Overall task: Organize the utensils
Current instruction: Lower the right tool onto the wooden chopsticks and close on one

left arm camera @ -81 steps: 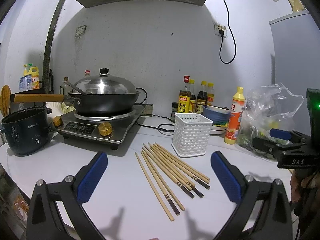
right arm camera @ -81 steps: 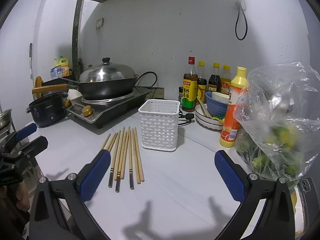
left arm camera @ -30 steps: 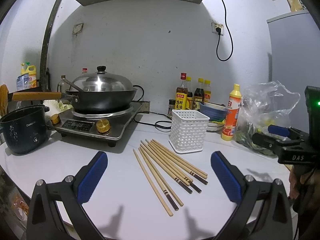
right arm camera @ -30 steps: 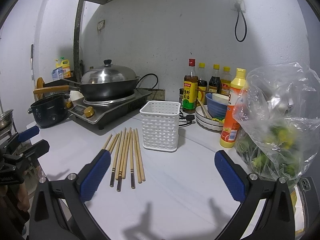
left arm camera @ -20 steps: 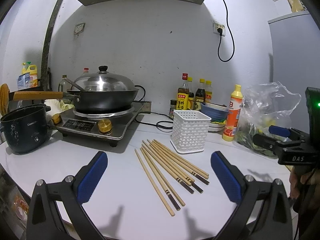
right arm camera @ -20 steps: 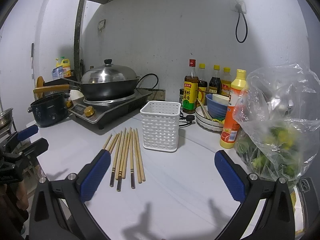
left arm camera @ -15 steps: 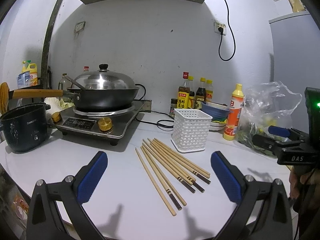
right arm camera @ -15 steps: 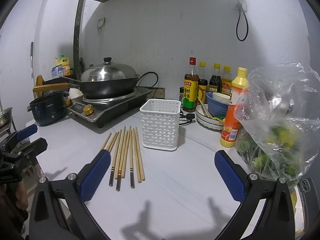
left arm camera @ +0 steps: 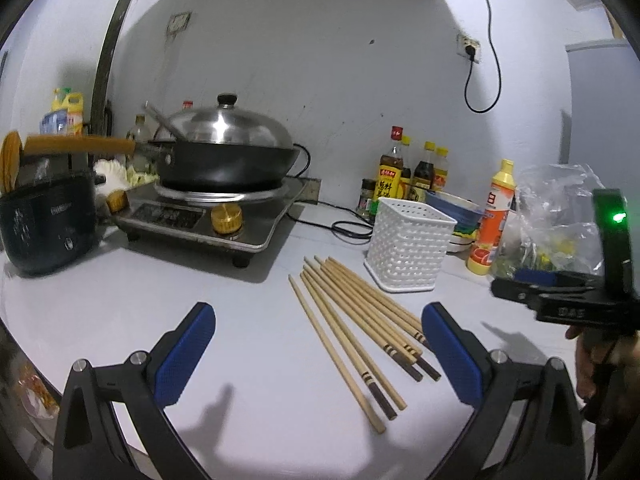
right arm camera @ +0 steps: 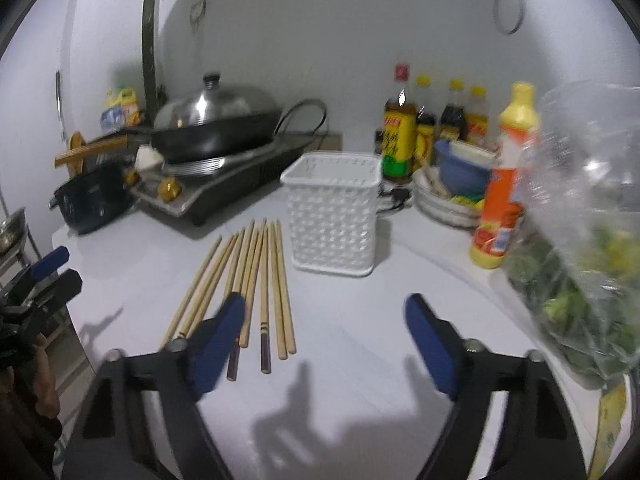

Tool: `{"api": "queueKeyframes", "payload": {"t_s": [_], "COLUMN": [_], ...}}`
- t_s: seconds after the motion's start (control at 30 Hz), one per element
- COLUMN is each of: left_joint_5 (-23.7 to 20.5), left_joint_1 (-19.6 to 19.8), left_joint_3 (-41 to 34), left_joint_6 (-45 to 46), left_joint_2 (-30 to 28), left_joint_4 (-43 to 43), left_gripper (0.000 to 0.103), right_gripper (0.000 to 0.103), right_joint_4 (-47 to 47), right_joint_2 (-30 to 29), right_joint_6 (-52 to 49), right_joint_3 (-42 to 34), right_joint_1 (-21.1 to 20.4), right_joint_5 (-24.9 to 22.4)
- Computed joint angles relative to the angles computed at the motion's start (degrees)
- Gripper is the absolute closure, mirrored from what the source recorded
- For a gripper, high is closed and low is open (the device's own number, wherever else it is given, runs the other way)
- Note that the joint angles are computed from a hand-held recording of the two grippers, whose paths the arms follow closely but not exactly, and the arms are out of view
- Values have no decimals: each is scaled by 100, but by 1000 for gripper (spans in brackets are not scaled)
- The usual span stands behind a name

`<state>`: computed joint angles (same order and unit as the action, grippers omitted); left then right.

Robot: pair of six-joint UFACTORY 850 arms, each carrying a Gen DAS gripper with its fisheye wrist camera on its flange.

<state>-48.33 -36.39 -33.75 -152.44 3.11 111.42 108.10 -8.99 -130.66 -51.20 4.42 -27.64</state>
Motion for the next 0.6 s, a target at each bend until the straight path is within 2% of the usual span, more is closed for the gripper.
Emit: {"api": "queueKeyframes", "payload": {"t_s": [0.1, 0.3, 0.4, 0.6], "left_joint_5": [122, 502, 696, 984], "left_joint_1": [196, 584, 794, 1131], "left_joint_3": [88, 196, 208, 205], "left_joint_6": [-225, -659, -887, -1169], "left_joint_2": [26, 85, 97, 48], "left_joint_4": [224, 648, 907, 1223], "left_gripper": [0, 0, 0, 0], "right_gripper": [53, 75, 81, 88], "right_joint_4": [-601, -2419, -3178, -4724], "right_joint_2": [-332, -1000, -1296, -1817], "right_joint_6": [512, 2273, 3036, 4480], "right_joint_3": [-341, -1142, -1527, -2140], "right_joint_1": [177, 451, 620, 974], "right_joint_5": [260, 475, 596, 805]}}
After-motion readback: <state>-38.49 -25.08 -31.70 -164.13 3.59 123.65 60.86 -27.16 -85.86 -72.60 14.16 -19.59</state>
